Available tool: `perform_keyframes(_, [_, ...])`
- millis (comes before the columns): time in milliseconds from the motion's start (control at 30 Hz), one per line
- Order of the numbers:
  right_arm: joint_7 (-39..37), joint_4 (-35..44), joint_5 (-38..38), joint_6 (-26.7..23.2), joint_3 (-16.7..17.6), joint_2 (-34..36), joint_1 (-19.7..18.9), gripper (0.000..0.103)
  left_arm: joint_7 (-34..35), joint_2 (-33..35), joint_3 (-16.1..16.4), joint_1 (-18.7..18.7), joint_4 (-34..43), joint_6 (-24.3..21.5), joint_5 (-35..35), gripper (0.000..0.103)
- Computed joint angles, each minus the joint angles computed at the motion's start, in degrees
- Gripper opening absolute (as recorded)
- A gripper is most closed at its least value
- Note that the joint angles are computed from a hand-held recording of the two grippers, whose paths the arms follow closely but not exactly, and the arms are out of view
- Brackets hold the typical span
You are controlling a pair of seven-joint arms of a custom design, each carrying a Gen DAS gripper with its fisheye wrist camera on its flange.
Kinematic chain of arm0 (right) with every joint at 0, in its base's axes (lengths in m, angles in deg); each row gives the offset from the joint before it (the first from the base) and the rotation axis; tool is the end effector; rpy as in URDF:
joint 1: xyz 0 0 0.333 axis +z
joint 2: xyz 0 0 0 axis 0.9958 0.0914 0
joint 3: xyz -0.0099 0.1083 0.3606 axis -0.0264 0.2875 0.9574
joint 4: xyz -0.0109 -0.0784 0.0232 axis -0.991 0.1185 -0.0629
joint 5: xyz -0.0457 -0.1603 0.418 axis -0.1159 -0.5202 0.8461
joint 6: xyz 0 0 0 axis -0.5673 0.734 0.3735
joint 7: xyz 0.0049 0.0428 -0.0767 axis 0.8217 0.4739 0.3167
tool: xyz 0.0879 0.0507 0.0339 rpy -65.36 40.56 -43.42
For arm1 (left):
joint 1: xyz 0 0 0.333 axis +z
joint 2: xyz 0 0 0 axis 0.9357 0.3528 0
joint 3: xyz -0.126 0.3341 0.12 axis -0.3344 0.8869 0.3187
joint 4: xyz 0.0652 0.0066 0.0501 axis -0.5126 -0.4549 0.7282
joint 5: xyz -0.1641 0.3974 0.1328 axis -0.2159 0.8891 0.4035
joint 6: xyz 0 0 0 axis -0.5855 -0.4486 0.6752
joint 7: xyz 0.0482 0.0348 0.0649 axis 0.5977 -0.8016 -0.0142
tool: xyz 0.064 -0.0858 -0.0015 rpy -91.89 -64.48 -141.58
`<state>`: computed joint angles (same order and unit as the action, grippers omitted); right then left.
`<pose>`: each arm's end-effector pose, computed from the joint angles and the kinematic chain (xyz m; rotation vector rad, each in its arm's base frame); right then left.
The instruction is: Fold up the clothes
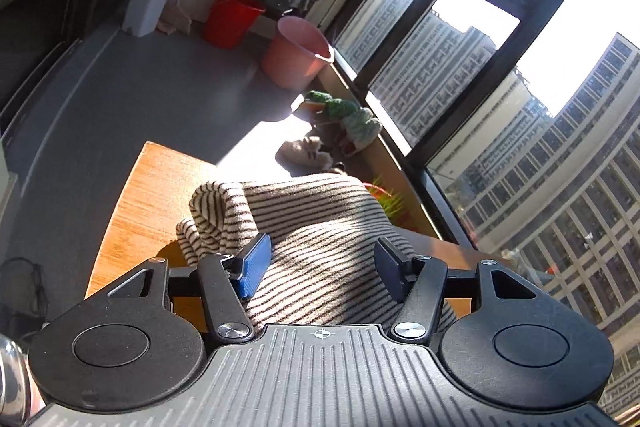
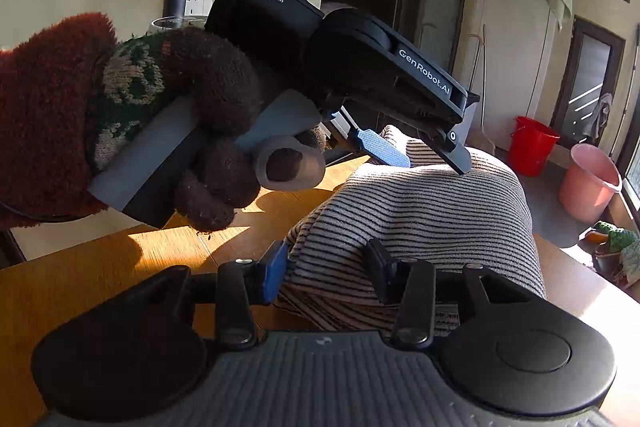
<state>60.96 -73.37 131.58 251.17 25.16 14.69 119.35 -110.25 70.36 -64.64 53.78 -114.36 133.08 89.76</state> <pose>0.4544 0.4079 0.5110 -2.1201 0.2918 -0.3799 0.4953 -0.3532 0.4871 -2.1095 1.3239 -1.3039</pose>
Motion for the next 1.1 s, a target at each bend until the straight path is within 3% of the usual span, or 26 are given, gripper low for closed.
perform_keyframes(67, [-2.01,-0.34,0.11,0.82,0.25,-0.26,0.30,0.069,-2.43,-0.19,-0.16,-0.13,-0.05,-0.92,1.48,0.063])
perform_keyframes(133, [-1.91,-1.34,-0.31,-0.57,-0.20,-1.63,0.05,0.071,-3.55,-1.71,-1.21,-1.08,-0.95,-4.87,2.89,0.064])
perform_keyframes(167, [-0.73,-2.19,-1.02,-2.09,-0.70,-2.81,-0.29,0.072,-2.81,-2.68,-1.97,-1.73,-1.55,-7.47,2.60,0.068])
perform_keyframes(200, [0.65,-3.14,-1.42,-4.18,-1.49,-4.20,-0.80,0.082,-1.16,-3.68,-2.86,-2.50,-2.20,-10.33,1.22,0.073])
perform_keyframes(267, [1.20,-5.45,0.82,-6.69,-3.25,-7.22,-1.74,0.103,2.34,-5.95,-5.80,-4.99,-3.30,-18.90,-3.19,0.097])
perform_keyframes(367, [9.99,-8.10,-2.54,-6.42,-4.53,-9.62,-3.82,0.103,4.85,-6.54,-9.38,-8.72,-3.15,-29.92,-12.04,0.100])
perform_keyframes(433, [17.31,-9.41,-5.70,-5.09,-4.82,-10.12,-5.06,0.103,4.58,-5.26,-10.89,-11.38,-2.06,-34.72,-18.88,0.103])
perform_keyframes(533, [28.28,-11.29,-11.02,-3.05,-4.93,-10.44,-6.67,0.103,4.78,-2.13,-11.28,-14.39,0.03,-36.43,-25.12,0.103])
perform_keyframes(667, [44.31,-14.20,-22.22,-0.29,-3.26,-10.85,-8.85,0.103,6.60,2.93,-11.71,-18.93,4.74,-46.20,-26.26,0.103])
perform_keyframes(867, [48.28,-16.98,-29.88,2.96,-3.93,-12.34,-7.84,0.103,10.52,7.97,-10.65,-24.43,10.22,-57.13,-26.67,0.103])
perform_keyframes(933, [50.92,-17.55,-34.82,4.11,-2.86,-12.27,-8.63,0.103,10.60,7.98,-10.04,-25.14,10.39,-57.52,-27.13,0.103])
perform_keyframes(1100, [49.56,-18.02,-33.51,4.47,-5.62,-12.69,-6.01,0.103,9.22,9.60,-9.22,-26.60,12.25,-60.20,-27.24,0.103])
